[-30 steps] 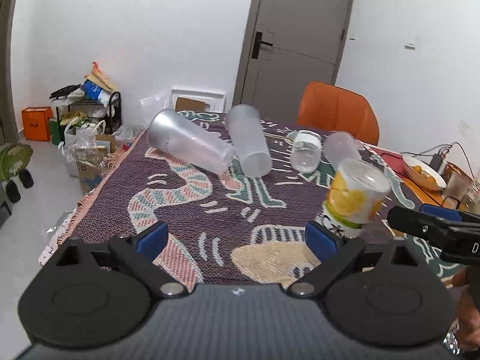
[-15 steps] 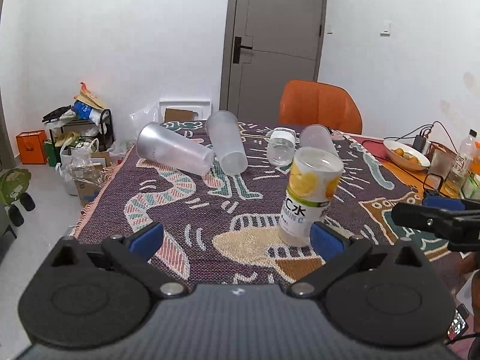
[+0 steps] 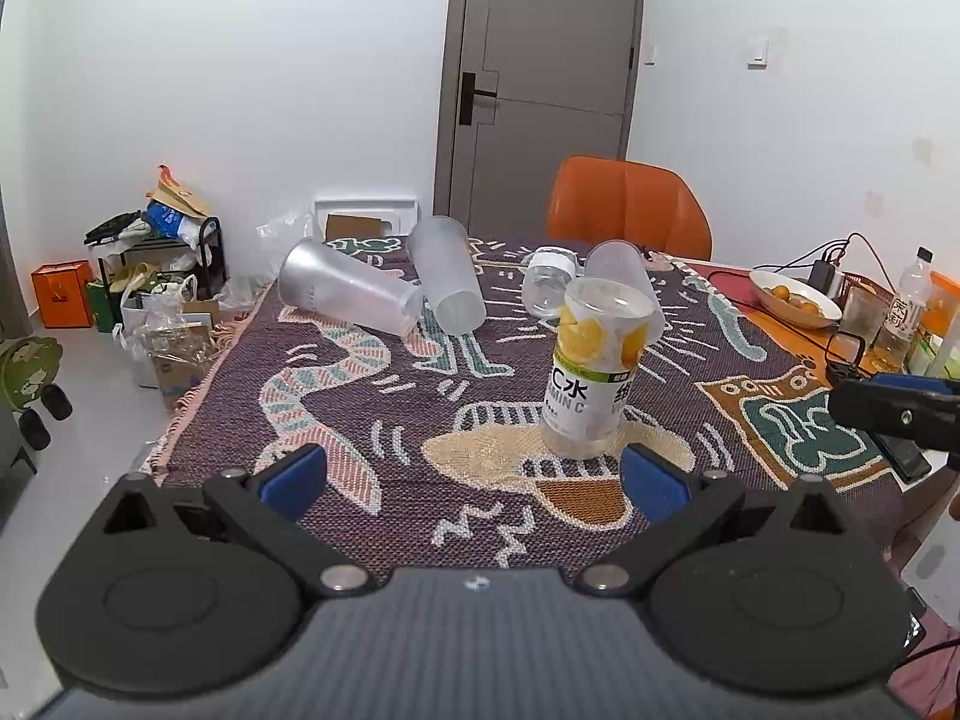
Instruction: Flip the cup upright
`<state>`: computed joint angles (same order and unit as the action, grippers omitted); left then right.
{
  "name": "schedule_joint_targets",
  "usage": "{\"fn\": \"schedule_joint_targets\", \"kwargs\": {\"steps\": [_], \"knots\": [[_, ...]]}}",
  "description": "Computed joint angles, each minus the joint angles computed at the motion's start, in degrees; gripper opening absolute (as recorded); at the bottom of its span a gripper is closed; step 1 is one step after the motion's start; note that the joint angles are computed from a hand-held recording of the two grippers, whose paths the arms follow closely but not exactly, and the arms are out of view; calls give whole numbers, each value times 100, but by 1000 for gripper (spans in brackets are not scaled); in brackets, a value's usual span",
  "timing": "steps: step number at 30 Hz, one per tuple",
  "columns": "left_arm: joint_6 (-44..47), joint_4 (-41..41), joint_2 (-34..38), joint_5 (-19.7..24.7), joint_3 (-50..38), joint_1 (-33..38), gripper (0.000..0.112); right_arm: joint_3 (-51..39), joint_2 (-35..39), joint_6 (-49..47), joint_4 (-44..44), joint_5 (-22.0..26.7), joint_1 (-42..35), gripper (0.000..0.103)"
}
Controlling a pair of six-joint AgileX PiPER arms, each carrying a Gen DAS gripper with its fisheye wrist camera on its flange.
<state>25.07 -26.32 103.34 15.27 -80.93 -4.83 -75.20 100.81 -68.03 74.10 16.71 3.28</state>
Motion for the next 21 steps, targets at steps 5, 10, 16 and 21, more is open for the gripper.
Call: {"fn": "schedule_joint_targets", "kwargs": {"steps": [5, 10, 16, 21], "knots": [[-135, 38, 40, 45, -106, 41, 103, -22, 44, 141, -231, 22, 71, 103], [-116, 42, 40, 52, -117, 58, 103, -19, 33, 203, -282, 22, 103, 103], [-108, 51, 7, -1, -75, 42, 103, 7, 20, 217, -299, 24, 98, 103], [-123, 107, -9, -8, -46, 13, 103, -3, 33, 363, -403, 10, 86, 103]]}}
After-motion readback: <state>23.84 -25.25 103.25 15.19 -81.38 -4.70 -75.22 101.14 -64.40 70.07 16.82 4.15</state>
